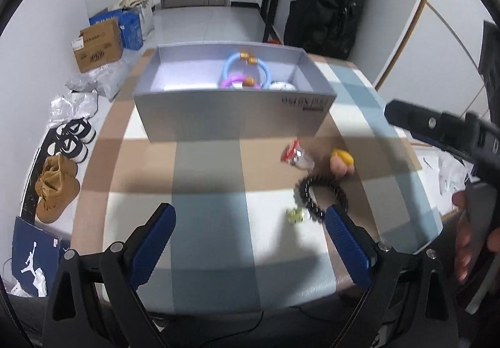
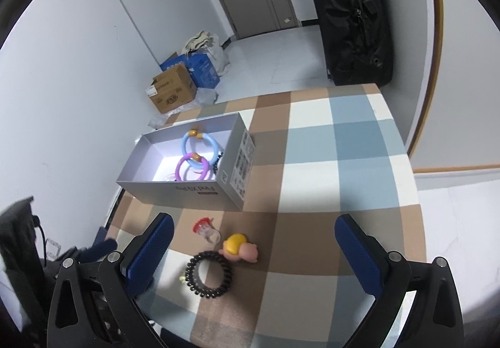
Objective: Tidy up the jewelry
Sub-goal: 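Withdraw both grippers from the box back over the remaining items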
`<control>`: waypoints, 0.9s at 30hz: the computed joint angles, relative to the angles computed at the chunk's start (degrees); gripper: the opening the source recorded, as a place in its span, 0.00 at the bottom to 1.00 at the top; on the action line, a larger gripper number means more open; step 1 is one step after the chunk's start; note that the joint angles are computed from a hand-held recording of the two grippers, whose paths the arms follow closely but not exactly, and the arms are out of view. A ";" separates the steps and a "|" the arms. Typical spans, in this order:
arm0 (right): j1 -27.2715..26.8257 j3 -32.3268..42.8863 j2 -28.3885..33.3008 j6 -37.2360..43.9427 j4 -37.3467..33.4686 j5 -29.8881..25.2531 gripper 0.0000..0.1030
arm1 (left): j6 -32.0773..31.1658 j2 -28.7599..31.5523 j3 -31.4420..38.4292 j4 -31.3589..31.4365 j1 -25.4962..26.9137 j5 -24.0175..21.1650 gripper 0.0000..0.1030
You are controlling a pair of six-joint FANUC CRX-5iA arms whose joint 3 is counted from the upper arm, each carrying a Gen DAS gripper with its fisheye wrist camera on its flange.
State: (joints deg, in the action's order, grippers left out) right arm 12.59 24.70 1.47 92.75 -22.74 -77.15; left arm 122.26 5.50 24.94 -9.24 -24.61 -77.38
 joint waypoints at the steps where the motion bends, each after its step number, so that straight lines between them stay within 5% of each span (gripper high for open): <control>1: -0.14 0.09 0.06 -0.12 -0.14 -0.20 1.00 | -0.58 0.25 0.43 0.02 -0.08 -0.66 0.91; 12: -0.35 -0.79 -0.69 -0.27 0.68 0.57 1.00 | -7.47 5.03 6.30 -5.65 -4.13 -8.87 0.88; 18: -1.23 -0.09 -0.11 -0.91 0.02 -0.16 1.00 | -9.30 4.56 5.11 -5.38 -3.87 -6.07 0.72; 27: -1.54 0.43 0.11 -0.96 -0.50 -1.01 1.00 | -11.31 3.28 2.40 1.63 -1.59 -2.14 0.33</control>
